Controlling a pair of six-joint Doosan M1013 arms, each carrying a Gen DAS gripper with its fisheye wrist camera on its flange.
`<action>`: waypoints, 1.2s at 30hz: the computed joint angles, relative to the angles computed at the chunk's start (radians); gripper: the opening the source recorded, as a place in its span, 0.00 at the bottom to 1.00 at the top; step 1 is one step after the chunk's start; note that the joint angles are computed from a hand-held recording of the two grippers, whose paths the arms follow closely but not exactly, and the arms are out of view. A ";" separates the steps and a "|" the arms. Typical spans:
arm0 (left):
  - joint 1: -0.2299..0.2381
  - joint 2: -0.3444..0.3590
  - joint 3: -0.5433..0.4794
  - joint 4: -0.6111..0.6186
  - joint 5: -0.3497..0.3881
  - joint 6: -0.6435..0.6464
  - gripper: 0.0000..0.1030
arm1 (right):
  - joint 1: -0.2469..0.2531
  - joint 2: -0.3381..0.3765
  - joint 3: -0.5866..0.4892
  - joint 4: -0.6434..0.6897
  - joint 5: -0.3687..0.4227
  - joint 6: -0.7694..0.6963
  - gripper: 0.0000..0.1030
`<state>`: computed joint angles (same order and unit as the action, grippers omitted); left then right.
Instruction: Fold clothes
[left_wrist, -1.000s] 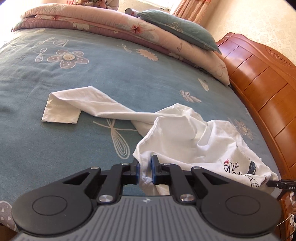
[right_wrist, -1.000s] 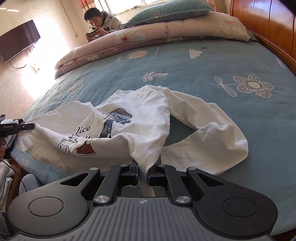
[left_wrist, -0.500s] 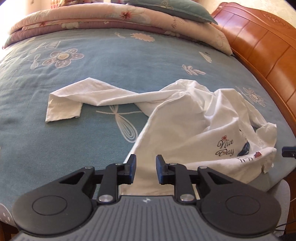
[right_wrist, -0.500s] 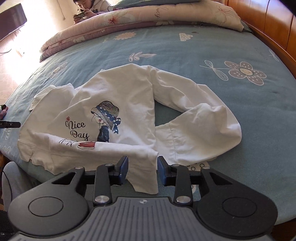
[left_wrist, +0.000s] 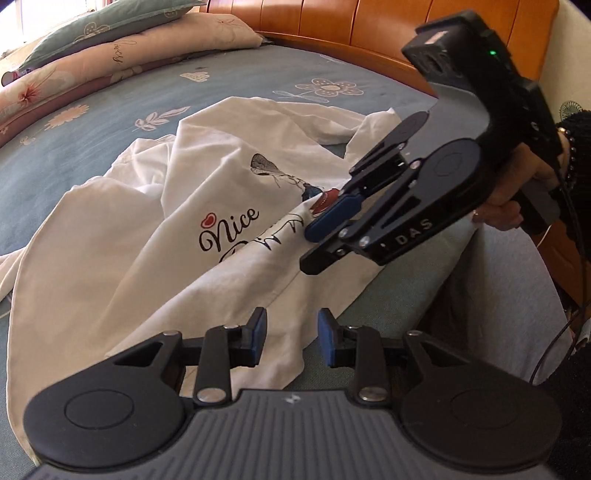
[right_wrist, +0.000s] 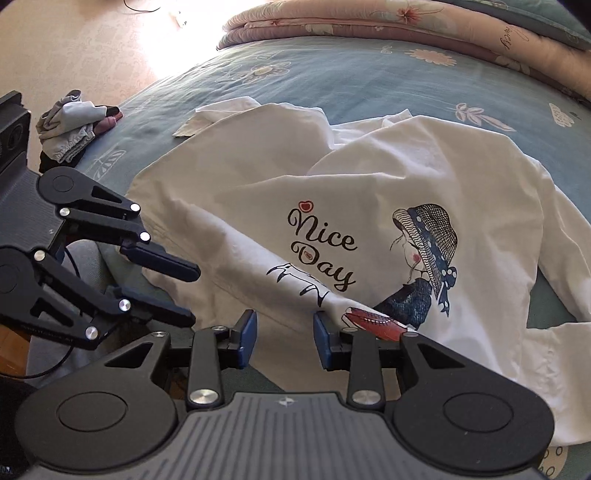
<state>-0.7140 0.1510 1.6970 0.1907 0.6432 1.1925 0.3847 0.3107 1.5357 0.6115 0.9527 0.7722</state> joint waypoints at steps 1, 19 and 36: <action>0.000 0.002 0.001 -0.002 -0.005 0.012 0.29 | 0.006 0.017 -0.013 -0.026 -0.013 0.038 0.34; -0.062 0.039 0.017 0.347 0.022 0.106 0.44 | -0.042 0.108 -0.075 0.087 0.033 0.140 0.11; 0.026 0.031 -0.009 0.139 0.004 0.172 0.47 | 0.080 -0.078 0.121 -0.146 -0.281 -0.319 0.52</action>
<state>-0.6882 0.1823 1.6884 0.3299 0.6475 1.3646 0.4650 0.2325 1.6570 0.4656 0.6717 0.4534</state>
